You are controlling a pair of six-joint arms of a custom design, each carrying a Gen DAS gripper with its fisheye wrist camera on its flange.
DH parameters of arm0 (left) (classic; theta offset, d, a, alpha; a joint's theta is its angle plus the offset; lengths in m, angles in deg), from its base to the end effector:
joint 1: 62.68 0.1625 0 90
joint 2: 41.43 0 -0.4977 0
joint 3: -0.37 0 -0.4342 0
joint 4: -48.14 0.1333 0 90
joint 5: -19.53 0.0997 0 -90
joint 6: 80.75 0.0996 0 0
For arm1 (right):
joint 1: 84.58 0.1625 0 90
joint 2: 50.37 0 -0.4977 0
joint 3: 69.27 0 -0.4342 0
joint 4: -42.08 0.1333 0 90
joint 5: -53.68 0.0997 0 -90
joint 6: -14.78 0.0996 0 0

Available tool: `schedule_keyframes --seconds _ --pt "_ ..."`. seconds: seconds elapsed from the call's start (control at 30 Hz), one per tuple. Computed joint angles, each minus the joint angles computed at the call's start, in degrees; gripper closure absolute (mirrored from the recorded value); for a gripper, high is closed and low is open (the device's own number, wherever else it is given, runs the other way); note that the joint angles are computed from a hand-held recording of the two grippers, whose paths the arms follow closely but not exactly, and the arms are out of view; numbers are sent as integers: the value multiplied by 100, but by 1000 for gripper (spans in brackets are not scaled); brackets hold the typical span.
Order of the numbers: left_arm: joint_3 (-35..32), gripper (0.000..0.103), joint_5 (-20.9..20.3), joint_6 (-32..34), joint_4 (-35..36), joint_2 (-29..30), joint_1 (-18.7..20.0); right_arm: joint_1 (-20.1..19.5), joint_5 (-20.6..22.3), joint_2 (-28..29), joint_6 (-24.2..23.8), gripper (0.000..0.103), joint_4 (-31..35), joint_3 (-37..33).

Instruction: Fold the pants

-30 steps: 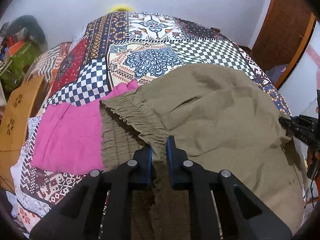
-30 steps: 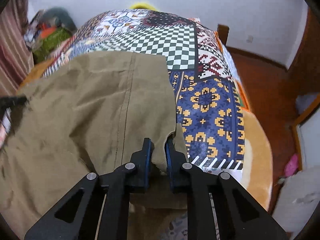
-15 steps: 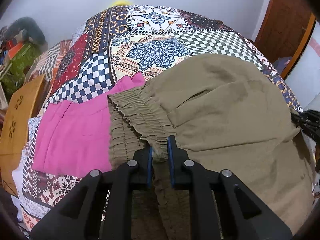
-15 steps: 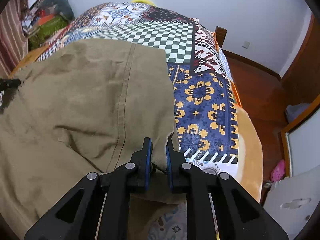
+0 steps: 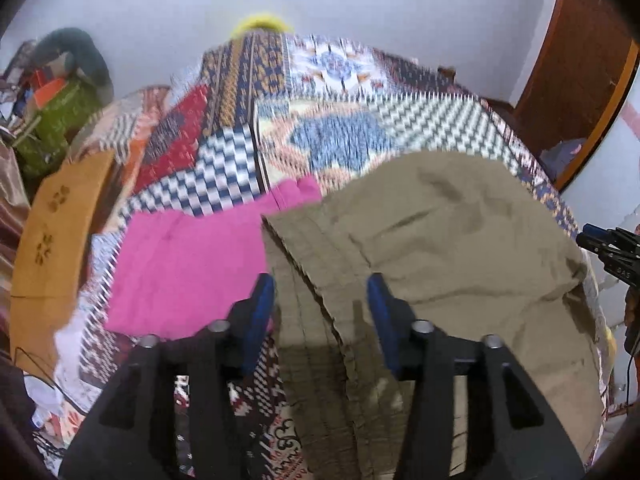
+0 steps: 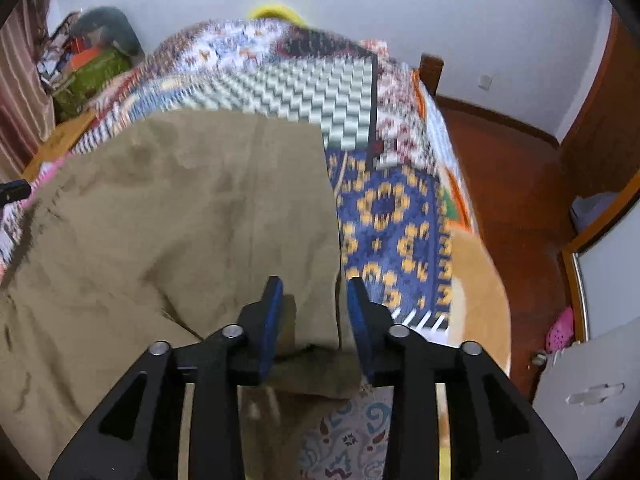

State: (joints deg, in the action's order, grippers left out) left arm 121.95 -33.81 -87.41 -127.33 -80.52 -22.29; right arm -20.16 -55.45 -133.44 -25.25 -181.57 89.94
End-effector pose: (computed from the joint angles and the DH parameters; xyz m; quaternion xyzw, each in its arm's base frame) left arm -0.2915 -0.5011 -0.0288 0.3398 0.8861 -0.1700 0.2656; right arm -0.0374 -0.3113 0.2686 0.0294 -0.8677 0.3198 0.3795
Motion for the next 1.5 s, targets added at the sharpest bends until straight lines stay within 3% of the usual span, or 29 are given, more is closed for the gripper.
schedule_keyframes --seconds 0.2,0.27,0.4,0.63,1.03,1.3,1.5 --pt "-100 35 200 301 -314 -80 -109 430 171 -320 153 55 130 -200" --pt "-159 27 415 487 -444 -51 -143 528 201 -259 108 55 38 -273" --pt "-360 21 650 805 -734 72 -91 660 127 -34 30 55 -83 -502" --pt "-824 20 193 685 -255 278 341 649 12 267 42 54 122 -965" --pt "-1282 21 -139 489 339 822 905 310 53 731 -7 54 603 -1497" --pt "-1430 20 -519 275 506 924 1141 148 128 870 24 54 1396 -1892" --pt "-1583 20 -810 180 767 1014 1184 7 563 777 391 54 2291 -2190"
